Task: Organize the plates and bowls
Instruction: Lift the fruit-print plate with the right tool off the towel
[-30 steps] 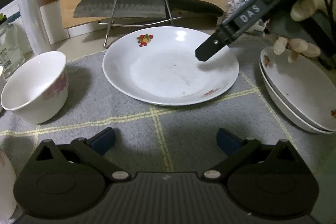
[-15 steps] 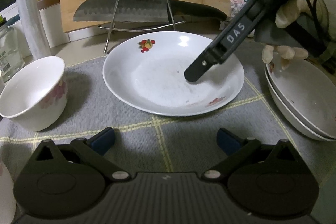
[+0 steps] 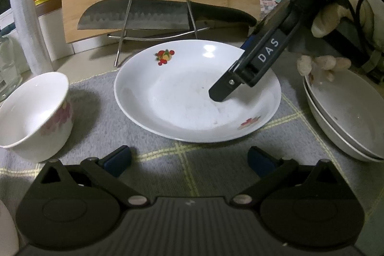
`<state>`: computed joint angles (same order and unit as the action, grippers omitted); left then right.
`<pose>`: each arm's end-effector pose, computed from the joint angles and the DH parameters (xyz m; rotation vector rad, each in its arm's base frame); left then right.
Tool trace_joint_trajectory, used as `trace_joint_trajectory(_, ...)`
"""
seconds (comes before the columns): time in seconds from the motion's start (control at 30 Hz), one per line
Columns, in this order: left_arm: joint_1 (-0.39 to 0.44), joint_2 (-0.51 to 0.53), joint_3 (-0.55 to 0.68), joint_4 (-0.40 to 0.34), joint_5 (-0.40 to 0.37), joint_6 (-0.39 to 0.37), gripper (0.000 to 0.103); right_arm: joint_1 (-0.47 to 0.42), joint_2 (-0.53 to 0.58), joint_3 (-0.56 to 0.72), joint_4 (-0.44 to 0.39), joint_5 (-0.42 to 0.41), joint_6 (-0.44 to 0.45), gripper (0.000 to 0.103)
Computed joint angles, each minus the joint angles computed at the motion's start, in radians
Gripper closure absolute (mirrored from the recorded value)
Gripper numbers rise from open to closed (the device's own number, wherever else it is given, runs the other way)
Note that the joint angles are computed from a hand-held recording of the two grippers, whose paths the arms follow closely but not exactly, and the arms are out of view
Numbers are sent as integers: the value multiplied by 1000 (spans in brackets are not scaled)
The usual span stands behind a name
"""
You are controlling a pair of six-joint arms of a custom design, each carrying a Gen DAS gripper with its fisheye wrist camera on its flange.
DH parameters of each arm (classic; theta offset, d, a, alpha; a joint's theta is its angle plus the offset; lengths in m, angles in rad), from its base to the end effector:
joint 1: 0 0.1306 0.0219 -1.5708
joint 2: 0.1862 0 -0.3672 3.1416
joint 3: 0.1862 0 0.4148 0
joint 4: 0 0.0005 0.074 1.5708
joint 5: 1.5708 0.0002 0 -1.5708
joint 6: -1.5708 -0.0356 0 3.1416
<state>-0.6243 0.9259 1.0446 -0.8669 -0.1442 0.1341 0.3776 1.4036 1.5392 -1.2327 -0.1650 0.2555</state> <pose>0.2876 -0.2015 0.4345 0.4917 2.2667 -0.2188 0.4530 0.1854 0.4566 -0.8809 2.5183 0.2594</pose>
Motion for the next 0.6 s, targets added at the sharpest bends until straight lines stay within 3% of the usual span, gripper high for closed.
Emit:
trace_joint_trajectory(0.47, 39, -2, -17, 50, 69, -75, 0, -1, 13, 8, 28, -22, 18, 0)
trace_joint_trajectory(0.6, 57, -2, -23, 73, 105, -110, 0, -9, 28, 27, 15, -66, 30, 0)
